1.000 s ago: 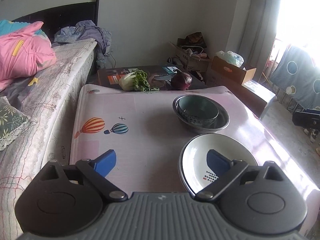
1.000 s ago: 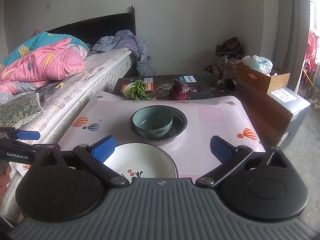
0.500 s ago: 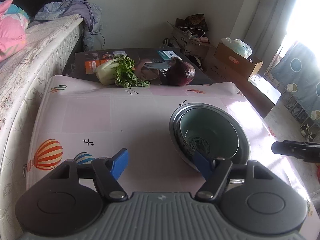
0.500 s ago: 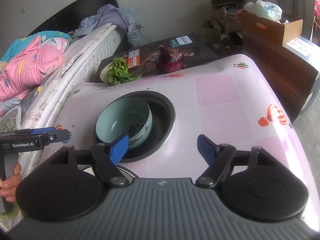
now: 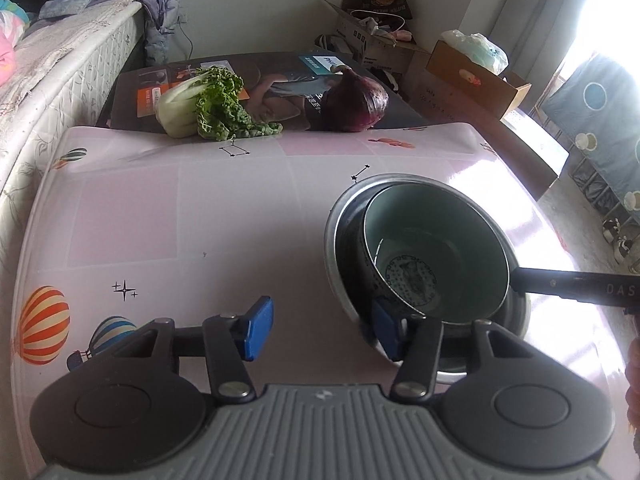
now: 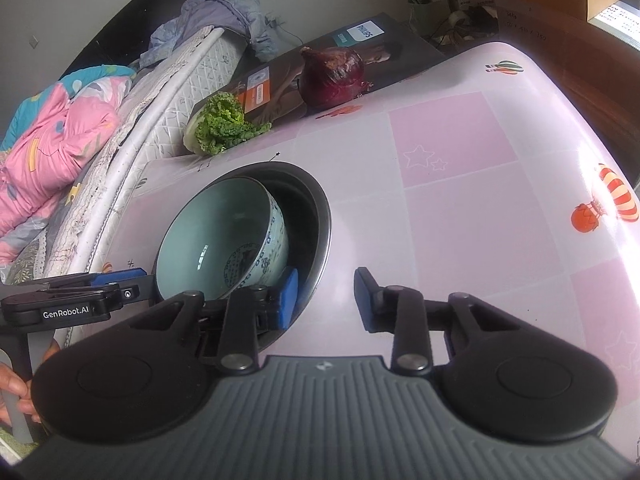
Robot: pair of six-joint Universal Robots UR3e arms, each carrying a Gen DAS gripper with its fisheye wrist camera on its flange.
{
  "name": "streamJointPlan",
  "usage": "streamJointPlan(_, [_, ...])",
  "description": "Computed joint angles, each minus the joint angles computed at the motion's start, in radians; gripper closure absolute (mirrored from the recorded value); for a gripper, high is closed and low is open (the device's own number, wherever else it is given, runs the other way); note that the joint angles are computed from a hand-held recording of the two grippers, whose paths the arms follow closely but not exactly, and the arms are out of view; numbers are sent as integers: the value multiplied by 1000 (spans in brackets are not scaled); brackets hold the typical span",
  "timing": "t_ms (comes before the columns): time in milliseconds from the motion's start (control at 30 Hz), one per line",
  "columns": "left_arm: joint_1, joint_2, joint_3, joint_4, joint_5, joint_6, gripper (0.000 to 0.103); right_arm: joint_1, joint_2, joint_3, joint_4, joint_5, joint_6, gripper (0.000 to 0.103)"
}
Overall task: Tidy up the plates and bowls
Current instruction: 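Close both tools on the rim of the steel bowl holding the green bowl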
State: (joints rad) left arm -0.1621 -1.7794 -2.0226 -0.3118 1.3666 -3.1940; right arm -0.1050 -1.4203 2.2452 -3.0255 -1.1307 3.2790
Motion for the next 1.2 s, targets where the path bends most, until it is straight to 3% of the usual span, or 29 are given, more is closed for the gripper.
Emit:
streamJointPlan(167, [16, -49, 37, -24, -49, -30, 57, 8, 54, -31, -13, 20, 10, 83])
streamJointPlan(433, [33, -84, 52, -5, -119, -71, 87, 8, 119, -48, -55, 43, 50, 85])
streamJointPlan(1200, [37, -163, 90, 54, -126, -202, 92, 6, 239, -56, -198, 71, 118, 85])
